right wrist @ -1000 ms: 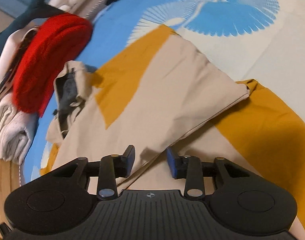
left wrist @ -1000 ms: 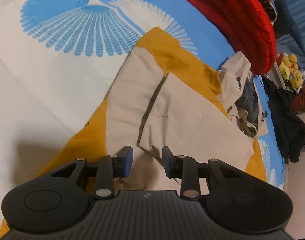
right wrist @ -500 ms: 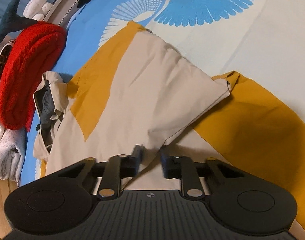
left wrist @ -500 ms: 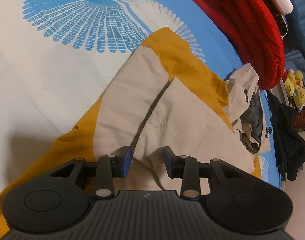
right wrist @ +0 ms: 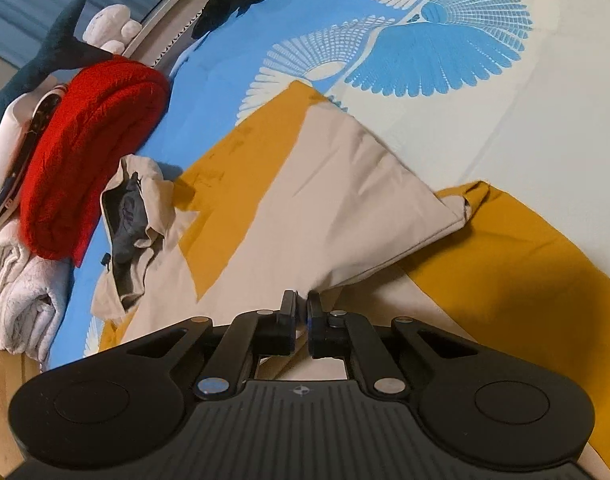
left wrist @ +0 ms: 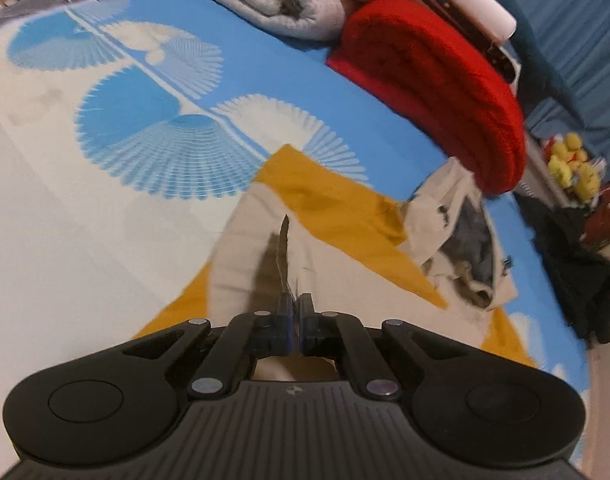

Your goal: Fold large clothes

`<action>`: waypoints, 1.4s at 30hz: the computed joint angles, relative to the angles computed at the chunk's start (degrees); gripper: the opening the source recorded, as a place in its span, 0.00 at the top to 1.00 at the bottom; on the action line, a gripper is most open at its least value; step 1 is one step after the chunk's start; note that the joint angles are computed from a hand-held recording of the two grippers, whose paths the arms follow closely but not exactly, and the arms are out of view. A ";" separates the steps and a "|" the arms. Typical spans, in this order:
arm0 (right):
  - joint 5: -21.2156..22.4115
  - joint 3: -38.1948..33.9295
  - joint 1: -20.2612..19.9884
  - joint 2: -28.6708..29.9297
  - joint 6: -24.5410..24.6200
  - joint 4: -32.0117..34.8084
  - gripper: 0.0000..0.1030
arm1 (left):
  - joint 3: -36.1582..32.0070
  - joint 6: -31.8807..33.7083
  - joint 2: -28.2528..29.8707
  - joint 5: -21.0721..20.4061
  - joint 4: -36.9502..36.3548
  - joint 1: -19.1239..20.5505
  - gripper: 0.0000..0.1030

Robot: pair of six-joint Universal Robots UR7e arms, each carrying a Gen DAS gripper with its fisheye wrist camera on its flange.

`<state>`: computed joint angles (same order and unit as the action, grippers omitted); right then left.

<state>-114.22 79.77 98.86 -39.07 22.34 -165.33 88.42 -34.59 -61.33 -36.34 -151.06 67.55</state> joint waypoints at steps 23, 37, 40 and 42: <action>-7.18 -4.83 -0.67 3.17 -3.93 7.12 0.59 | -5.64 -8.63 1.33 -10.60 17.40 4.69 0.68; -2.72 -5.66 1.06 4.61 -14.51 -4.16 0.59 | -7.37 -7.75 2.73 -6.46 18.97 4.58 0.66; -9.07 -8.07 0.99 5.25 -6.31 6.20 0.59 | -7.66 -8.92 2.69 -5.50 20.32 4.25 0.66; -13.02 -8.10 1.77 5.73 -6.48 5.21 0.59 | -7.38 -4.97 2.89 -3.44 17.96 3.12 0.66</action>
<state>-127.25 71.66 100.63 -33.34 15.86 -160.13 81.04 -39.56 -58.44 -39.77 -133.10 70.67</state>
